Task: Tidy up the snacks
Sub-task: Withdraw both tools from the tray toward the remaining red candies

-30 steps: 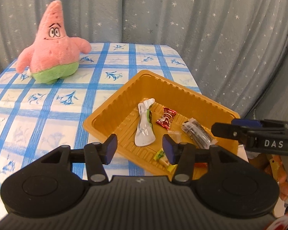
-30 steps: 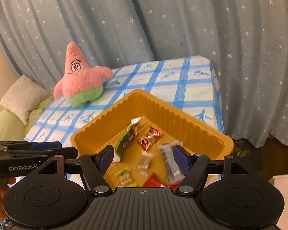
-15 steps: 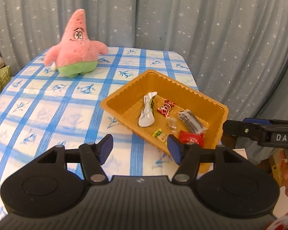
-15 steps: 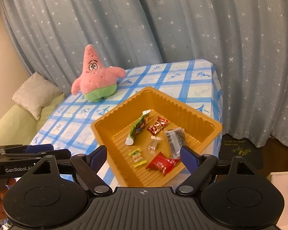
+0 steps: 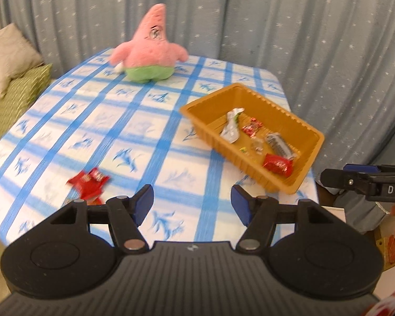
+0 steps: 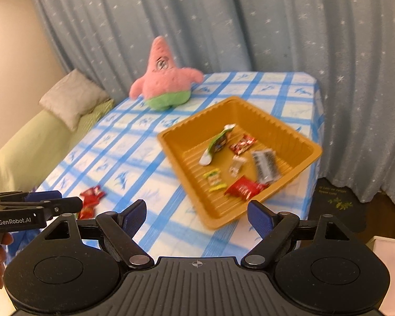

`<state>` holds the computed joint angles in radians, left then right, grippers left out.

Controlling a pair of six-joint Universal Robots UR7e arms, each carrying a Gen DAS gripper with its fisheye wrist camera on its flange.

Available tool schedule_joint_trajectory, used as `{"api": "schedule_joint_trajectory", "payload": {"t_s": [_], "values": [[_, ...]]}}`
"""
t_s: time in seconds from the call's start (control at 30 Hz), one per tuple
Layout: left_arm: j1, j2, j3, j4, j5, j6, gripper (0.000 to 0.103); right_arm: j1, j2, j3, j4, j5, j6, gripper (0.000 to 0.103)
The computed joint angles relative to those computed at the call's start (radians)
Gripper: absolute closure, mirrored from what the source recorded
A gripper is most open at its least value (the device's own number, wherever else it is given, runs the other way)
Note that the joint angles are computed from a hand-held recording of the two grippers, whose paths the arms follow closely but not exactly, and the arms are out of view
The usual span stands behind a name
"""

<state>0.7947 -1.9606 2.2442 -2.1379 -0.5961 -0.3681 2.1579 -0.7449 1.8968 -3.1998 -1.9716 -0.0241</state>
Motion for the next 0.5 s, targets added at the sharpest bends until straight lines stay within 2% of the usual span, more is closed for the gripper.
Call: {"api": "schedule_joint_trajectory", "payload": {"t_s": [0.3, 0.5], "values": [[-0.048, -0.135, 0.013, 0.308, 0.070, -0.250, 0.040, 0.008, 0.021, -0.005, 0.066, 0.050, -0.028, 0.019], [-0.047, -0.182, 0.003, 0.456, 0.107, -0.367, 0.040, 0.011, 0.058, -0.036, 0.103, 0.088, -0.048, 0.019]]}}
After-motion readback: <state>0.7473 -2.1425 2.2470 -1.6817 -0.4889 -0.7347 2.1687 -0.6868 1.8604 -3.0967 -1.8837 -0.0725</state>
